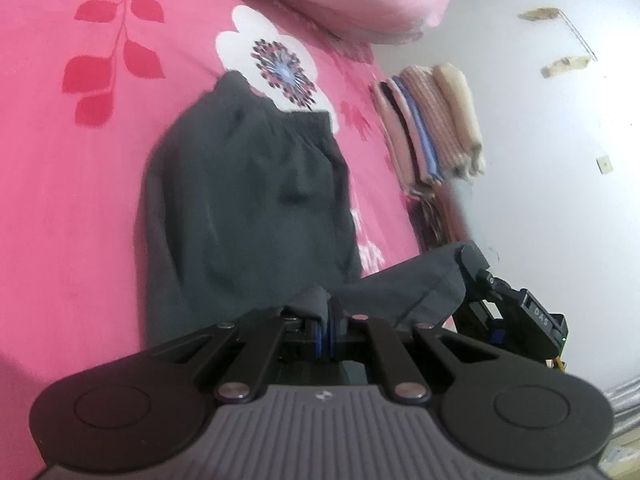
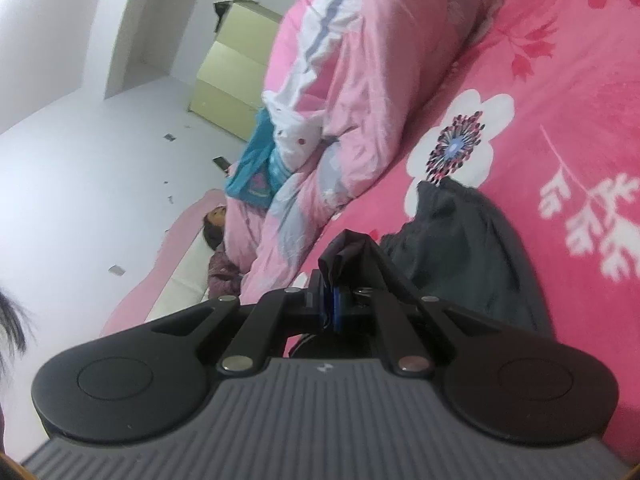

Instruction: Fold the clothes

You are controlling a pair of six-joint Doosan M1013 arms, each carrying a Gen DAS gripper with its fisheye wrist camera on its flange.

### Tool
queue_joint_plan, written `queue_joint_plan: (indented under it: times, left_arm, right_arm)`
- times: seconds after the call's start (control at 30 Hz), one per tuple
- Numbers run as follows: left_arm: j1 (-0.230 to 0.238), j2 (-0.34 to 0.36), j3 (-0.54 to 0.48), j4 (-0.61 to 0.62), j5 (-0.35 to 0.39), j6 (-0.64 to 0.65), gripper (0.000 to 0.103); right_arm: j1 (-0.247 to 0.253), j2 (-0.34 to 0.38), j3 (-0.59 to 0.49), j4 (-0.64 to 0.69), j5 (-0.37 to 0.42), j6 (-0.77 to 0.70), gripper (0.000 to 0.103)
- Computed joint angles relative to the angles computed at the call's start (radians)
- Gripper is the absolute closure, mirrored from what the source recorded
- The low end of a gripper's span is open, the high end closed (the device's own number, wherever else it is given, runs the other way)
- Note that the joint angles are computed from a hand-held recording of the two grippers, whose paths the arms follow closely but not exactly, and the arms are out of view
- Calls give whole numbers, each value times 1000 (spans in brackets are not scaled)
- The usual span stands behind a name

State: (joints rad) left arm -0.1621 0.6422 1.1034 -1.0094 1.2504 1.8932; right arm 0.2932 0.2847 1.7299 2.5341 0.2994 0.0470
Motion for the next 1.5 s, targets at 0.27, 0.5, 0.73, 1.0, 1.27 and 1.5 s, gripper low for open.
queue_joint_plan:
  times: [0.27,0.5,0.73,1.0,1.27,1.5]
  left_arm:
    - [1,135,-197,-11,36,-73,97]
    - [30,209,-257,-170,52,-132,70]
    - [56,205,-185,-342,-15,-155,61]
    - [68,142,-74,-474,-142,-39,56]
    - [69,-19,77,-308,-225,131,56]
    - [23,-170,271,-37,-324,240,61]
  right_arm:
    - [-55,101,-119,-246,-9,239,100]
    - [-96,183,-186,-408,49,489,96]
    - [-118,212,-153,-162,154,408,69]
    - [-119,181,-81,103,225,273,58]
    - [-81,28,54,185,145,124,52]
    - [-5,-66,115,-71,-124,252,51]
